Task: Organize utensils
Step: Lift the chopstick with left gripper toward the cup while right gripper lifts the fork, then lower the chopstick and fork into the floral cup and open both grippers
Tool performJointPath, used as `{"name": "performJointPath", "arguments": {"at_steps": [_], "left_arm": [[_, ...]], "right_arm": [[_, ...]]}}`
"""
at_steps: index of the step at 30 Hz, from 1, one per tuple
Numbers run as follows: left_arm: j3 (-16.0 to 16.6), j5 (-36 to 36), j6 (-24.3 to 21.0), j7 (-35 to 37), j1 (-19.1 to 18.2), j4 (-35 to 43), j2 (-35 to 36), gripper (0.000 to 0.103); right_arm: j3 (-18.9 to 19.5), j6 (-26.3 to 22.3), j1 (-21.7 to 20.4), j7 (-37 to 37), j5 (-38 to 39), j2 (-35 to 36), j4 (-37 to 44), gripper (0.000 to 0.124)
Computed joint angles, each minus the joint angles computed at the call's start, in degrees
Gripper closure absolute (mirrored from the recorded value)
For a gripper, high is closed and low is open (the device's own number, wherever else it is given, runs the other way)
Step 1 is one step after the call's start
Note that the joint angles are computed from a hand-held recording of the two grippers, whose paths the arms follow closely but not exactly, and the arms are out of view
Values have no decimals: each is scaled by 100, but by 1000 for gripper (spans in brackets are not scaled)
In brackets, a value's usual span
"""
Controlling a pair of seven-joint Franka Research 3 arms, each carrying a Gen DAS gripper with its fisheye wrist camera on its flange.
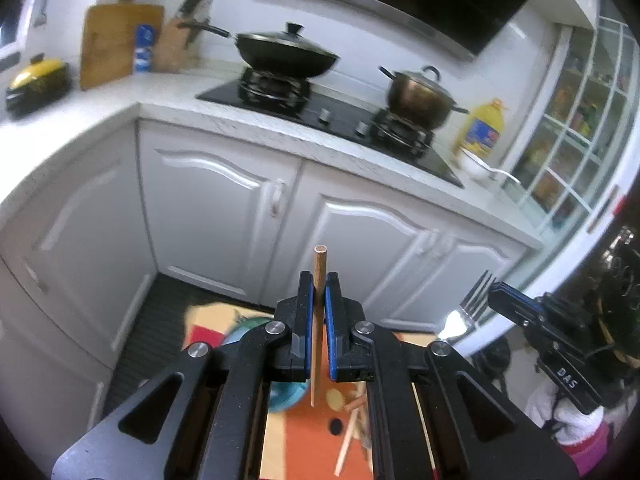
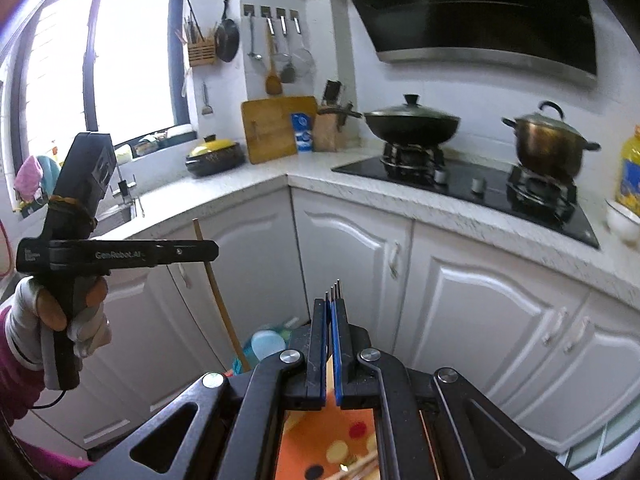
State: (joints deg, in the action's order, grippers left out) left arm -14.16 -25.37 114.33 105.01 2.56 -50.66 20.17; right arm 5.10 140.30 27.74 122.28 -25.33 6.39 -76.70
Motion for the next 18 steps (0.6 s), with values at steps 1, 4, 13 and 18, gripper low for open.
{"name": "performJointPath", "arguments": {"at_steps": [1, 4, 13, 18], "left_arm": [[30, 84, 35, -31, -29, 100, 77, 99], [100, 407, 193, -100, -98, 323, 306, 99], [140, 875, 900, -210, -60, -238, 412, 99], [117, 977, 1046, -117, -58, -667, 327, 99]], "right_arm": [[13, -72, 16, -75, 6, 193, 270, 122], [-77, -289, 145, -339, 110, 822, 1123, 122], [-643, -1025, 473, -879, 773, 2538, 3307, 122], [-793, -1283, 539, -1137, 1044, 3002, 3802, 122]]}}
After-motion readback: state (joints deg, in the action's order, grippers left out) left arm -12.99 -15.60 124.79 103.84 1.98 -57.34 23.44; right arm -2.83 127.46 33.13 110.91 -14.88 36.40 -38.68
